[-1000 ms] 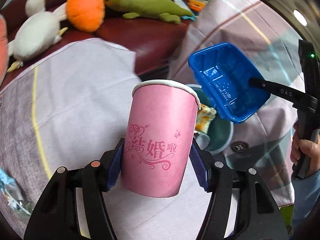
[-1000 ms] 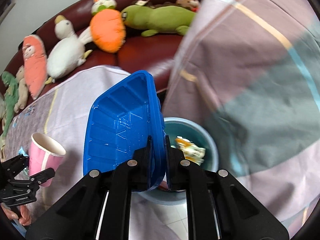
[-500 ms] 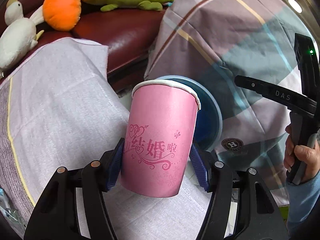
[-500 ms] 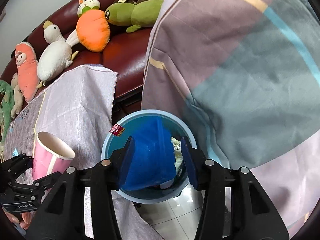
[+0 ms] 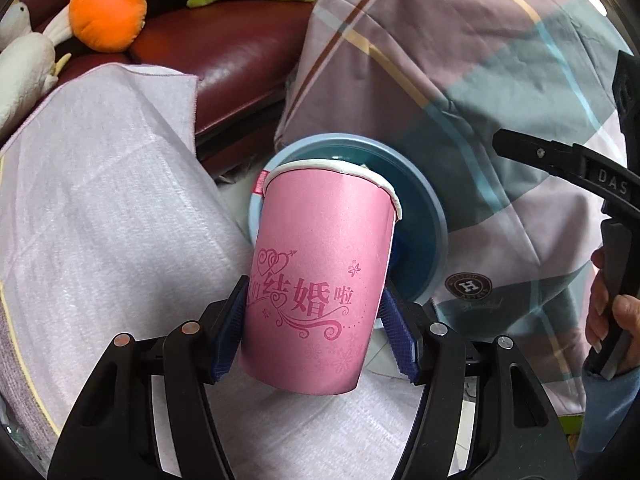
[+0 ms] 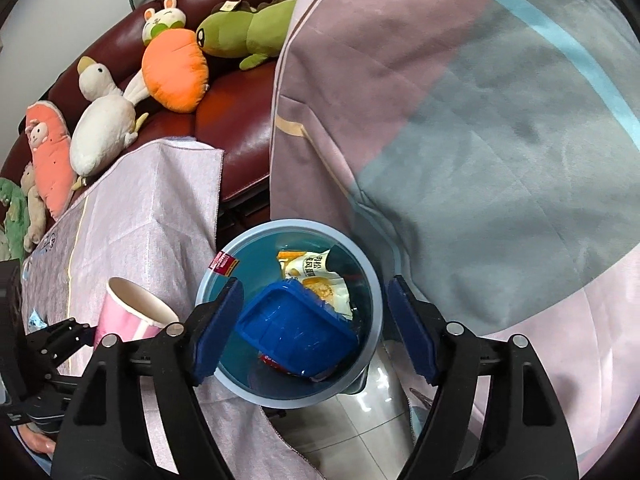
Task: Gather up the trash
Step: 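Open the right gripper to drop the tray while the left drops the cup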
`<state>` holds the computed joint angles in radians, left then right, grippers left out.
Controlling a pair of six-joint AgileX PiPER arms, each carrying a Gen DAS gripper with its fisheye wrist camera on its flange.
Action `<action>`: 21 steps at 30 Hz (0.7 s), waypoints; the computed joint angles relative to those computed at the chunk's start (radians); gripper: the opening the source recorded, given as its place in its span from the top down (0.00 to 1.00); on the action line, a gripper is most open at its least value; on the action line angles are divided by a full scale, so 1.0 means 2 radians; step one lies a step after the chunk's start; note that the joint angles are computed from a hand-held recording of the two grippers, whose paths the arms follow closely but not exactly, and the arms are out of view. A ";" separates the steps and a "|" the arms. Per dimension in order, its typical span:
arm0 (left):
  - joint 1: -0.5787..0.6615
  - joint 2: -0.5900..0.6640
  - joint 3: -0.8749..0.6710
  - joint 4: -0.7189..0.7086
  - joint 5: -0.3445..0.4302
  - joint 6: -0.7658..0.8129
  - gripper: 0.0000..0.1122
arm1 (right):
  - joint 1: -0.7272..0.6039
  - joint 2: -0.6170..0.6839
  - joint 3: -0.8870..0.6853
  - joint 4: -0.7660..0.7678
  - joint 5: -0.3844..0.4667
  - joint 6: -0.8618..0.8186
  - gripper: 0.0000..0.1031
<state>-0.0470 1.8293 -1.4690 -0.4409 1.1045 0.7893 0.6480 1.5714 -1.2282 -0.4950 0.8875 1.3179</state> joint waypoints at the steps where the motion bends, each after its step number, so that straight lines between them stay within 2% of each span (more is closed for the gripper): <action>1: -0.002 0.000 0.001 -0.001 -0.001 0.000 0.43 | -0.001 0.000 0.001 0.001 0.000 -0.001 0.30; 12: -0.030 0.009 0.007 -0.007 -0.014 -0.008 0.41 | -0.011 0.004 -0.006 0.014 0.005 -0.012 0.29; 13: -0.032 0.010 0.005 -0.006 -0.014 -0.011 0.39 | -0.011 0.005 -0.007 0.015 0.006 -0.012 0.29; 16: -0.034 0.011 0.006 -0.001 -0.018 -0.015 0.21 | -0.013 0.008 -0.009 0.020 0.008 -0.015 0.29; 17: -0.033 0.009 0.010 0.000 -0.025 -0.016 0.18 | -0.012 0.009 -0.010 0.020 0.009 -0.015 0.28; 21: -0.024 0.014 0.006 0.000 -0.018 -0.020 0.18 | -0.012 0.016 -0.016 0.027 0.014 -0.019 0.28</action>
